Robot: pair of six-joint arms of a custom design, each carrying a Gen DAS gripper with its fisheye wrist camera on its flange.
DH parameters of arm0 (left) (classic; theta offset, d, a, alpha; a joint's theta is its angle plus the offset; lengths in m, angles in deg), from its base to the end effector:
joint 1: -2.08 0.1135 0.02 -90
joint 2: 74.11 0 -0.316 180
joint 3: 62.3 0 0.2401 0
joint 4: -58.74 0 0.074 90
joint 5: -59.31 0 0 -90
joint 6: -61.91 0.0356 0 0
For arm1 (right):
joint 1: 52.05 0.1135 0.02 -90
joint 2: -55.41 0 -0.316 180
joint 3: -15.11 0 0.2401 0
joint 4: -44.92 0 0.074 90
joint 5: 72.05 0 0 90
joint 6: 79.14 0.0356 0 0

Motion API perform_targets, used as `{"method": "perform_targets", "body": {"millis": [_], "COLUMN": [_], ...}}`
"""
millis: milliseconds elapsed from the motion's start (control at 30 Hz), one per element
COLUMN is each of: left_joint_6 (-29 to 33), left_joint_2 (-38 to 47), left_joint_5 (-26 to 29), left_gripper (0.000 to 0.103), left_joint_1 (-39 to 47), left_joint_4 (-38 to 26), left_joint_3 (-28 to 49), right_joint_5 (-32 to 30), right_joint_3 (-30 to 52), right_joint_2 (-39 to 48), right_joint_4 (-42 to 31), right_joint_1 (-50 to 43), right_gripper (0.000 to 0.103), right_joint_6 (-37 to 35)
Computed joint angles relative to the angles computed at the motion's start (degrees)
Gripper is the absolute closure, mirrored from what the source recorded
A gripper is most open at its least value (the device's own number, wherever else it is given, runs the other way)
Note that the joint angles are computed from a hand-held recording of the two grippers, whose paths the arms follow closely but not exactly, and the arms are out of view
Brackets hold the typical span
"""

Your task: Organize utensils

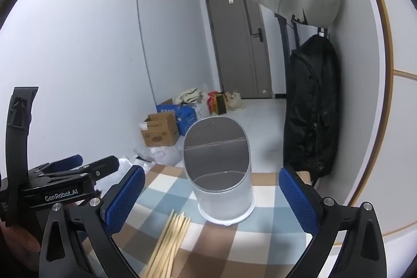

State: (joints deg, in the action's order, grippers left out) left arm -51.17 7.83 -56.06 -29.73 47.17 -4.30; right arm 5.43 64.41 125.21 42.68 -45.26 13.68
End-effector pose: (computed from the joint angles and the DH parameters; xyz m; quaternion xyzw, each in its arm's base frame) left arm 0.2473 -0.1354 0.2673 -0.0342 0.8725 -0.0326 0.4863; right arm 0.2335 0.0356 0.2839 -0.0890 0.8251 0.1366 0.5410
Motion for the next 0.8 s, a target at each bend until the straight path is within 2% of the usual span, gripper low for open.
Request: {"method": "perform_targets", "body": {"millis": [67,133,300,400,800], "left_joint_6": [-0.14,-0.69,0.21,0.4,-0.28], "left_joint_2": [-0.44,0.54,0.15,0.01,0.45], "left_joint_5": [-2.3,-1.15,1.08,0.95,1.16], "left_gripper": [0.002,0.002,0.002,0.002,0.002], "left_joint_1": [-1.34,-0.84,0.21,0.1,0.6], "left_joint_4": [0.05,-2.83,0.02,0.42,0.11], "left_joint_3": [-0.18,1.93,0.07,-0.35,-0.52], "right_joint_5": [-0.45,-0.07,0.48,2.07,0.32], "right_joint_3": [-0.15,-0.25,-0.59,-1.88,-1.12], "right_joint_2": [0.11,0.11,0.26,1.63,1.15], "right_joint_4": [0.36,0.5,1.48,4.6,3.05], "right_joint_1": [-0.09,0.05,0.34,2.23,0.86], "right_gripper": [0.0,0.0,0.0,0.0,0.0], "right_joint_6": [0.5,0.28,-0.33,0.84,0.4]}}
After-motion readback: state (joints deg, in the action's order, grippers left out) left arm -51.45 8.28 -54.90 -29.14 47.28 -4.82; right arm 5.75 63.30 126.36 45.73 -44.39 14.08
